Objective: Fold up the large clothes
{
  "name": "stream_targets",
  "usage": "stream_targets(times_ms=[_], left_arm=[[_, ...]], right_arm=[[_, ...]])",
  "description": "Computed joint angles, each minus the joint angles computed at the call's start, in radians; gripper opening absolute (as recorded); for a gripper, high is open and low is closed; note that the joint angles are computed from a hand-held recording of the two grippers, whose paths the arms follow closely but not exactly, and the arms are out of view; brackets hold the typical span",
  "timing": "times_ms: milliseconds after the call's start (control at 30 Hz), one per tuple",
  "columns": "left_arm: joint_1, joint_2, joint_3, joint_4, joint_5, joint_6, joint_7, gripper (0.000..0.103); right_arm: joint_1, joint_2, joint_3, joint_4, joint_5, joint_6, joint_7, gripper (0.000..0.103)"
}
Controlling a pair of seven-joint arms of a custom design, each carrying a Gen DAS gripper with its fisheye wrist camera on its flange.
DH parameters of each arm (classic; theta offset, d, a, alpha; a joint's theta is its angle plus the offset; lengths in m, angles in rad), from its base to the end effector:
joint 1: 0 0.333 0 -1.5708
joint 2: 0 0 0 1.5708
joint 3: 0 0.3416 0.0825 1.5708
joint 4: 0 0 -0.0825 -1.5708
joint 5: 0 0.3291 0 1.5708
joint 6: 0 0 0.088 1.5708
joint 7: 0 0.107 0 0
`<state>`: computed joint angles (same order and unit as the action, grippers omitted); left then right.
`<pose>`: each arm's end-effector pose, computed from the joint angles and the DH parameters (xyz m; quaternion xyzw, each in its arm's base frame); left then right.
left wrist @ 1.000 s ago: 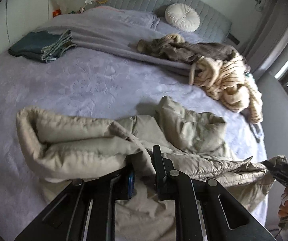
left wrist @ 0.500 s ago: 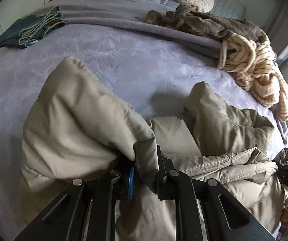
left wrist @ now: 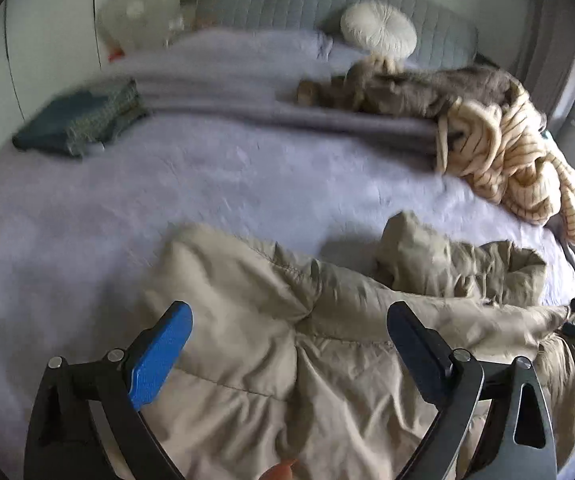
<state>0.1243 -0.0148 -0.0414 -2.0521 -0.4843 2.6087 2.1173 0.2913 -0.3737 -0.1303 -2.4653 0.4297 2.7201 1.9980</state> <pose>0.5366 0.0545 0.5568 -0.6290 0.7063 -0.2799 0.1646 0.4101 0.0445 0.5491 -0.4344 0.8343 0.0069 0.3395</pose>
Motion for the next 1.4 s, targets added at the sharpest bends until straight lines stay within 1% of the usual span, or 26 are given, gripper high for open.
stream_targets(times_ms=[67,100,133,167,200,233,267,300,367,433,500,533,567,700,800,867,933,1000,1033,1067,1100,1167,1233,1300,1367,1400], left_arm=[[0.005,-0.008,0.006,0.022,-0.011,-0.053,0.015,0.096],[0.006,-0.017,0.008,0.024,-0.031,-0.069,0.024,0.093],[0.006,-0.022,0.012,0.033,-0.072,-0.106,0.059,0.077],[0.005,-0.019,0.015,0.051,-0.106,-0.155,0.091,0.059],[0.004,-0.02,0.017,0.06,-0.144,-0.211,0.124,0.052],[0.002,-0.022,0.016,0.062,-0.17,-0.245,0.15,0.045],[-0.002,-0.024,0.013,0.058,-0.192,-0.275,0.179,0.038],[-0.013,-0.028,0.001,0.04,-0.195,-0.275,0.204,0.038],[-0.036,-0.033,-0.02,-0.002,-0.186,-0.233,0.22,0.038],[-0.059,-0.012,-0.039,-0.025,-0.163,-0.19,0.189,0.038],[-0.08,0.024,-0.055,-0.038,-0.112,-0.114,0.138,0.038],[-0.086,0.041,-0.058,-0.033,-0.098,-0.093,0.12,0.038],[-0.091,0.062,-0.06,-0.021,-0.084,-0.079,0.099,0.038],[-0.098,0.136,-0.064,0.052,-0.029,-0.084,0.034,0.038],[-0.085,0.148,-0.068,0.084,-0.021,-0.121,0.027,0.038],[-0.074,0.131,-0.061,0.076,-0.004,-0.101,0.05,0.038],[-0.063,0.125,-0.045,0.074,0.039,-0.061,0.05,0.038],[-0.05,0.146,-0.018,0.095,0.119,-0.017,-0.007,0.038],[-0.04,0.165,-0.005,0.117,0.15,-0.019,-0.041,0.038],[-0.031,0.182,0.001,0.137,0.168,-0.026,-0.069,0.038],[-0.021,0.208,0.014,0.162,0.19,-0.033,-0.112,0.038],[-0.003,0.244,0.017,0.189,0.205,-0.035,-0.15,0.038],[0.005,0.274,0.011,0.204,0.218,-0.035,-0.167,0.038],[-0.001,0.301,0.009,0.215,0.243,-0.028,-0.196,0.038],[-0.01,0.32,0.009,0.225,0.272,-0.016,-0.222,0.038],[-0.017,0.327,0.01,0.228,0.288,-0.008,-0.236,0.038]], right_arm=[[-0.006,-0.028,0.011,0.0,-0.021,0.0,0.0,0.072],[-0.005,-0.039,0.014,0.006,-0.035,-0.019,0.0,0.072],[-0.006,-0.048,0.02,0.013,-0.05,-0.041,0.006,0.063],[0.001,-0.054,0.026,0.018,-0.06,-0.058,0.005,0.037],[0.01,-0.054,0.03,0.027,-0.07,-0.08,-0.003,0.025],[0.018,-0.052,0.042,0.033,-0.085,-0.095,-0.009,0.015],[0.039,-0.048,0.047,0.032,-0.08,-0.088,-0.028,0.014],[0.068,-0.044,0.039,0.029,-0.059,-0.082,-0.059,0.013],[0.101,-0.018,0.048,0.033,-0.046,-0.072,-0.099,0.013],[0.106,0.033,0.073,0.047,-0.061,-0.062,-0.107,0.013],[0.094,0.083,0.088,0.058,-0.076,-0.05,-0.1,0.011],[0.078,0.107,0.099,0.063,-0.097,-0.042,-0.084,0.003],[0.067,0.118,0.104,0.064,-0.108,-0.038,-0.077,0.0],[0.056,0.189,0.088,0.094,-0.065,-0.012,-0.137,0.0],[0.036,0.222,0.098,0.133,-0.051,-0.036,-0.158,0.0],[0.023,0.202,0.099,0.14,-0.031,-0.068,-0.181,0.0],[-0.016,0.157,0.111,0.127,-0.114,-0.099,-0.147,0.0],[-0.085,0.112,0.14,0.111,-0.282,-0.135,-0.033,0.0],[-0.138,0.08,0.165,0.096,-0.4,-0.157,0.061,0.003],[-0.177,0.054,0.175,0.079,-0.481,-0.168,0.134,0.003],[-0.189,0.037,0.162,0.064,-0.506,-0.173,0.165,0.003],[-0.199,0.023,0.119,0.039,-0.498,-0.183,0.203,0.003],[-0.189,0.032,0.07,0.009,-0.443,-0.152,0.205,0.003],[-0.176,0.066,0.041,0.001,-0.395,-0.131,0.182,0.0],[-0.169,0.099,0.026,-0.003,-0.351,-0.103,0.157,0.0],[-0.175,0.109,0.032,-0.007,-0.351,-0.089,0.16,0.0]])
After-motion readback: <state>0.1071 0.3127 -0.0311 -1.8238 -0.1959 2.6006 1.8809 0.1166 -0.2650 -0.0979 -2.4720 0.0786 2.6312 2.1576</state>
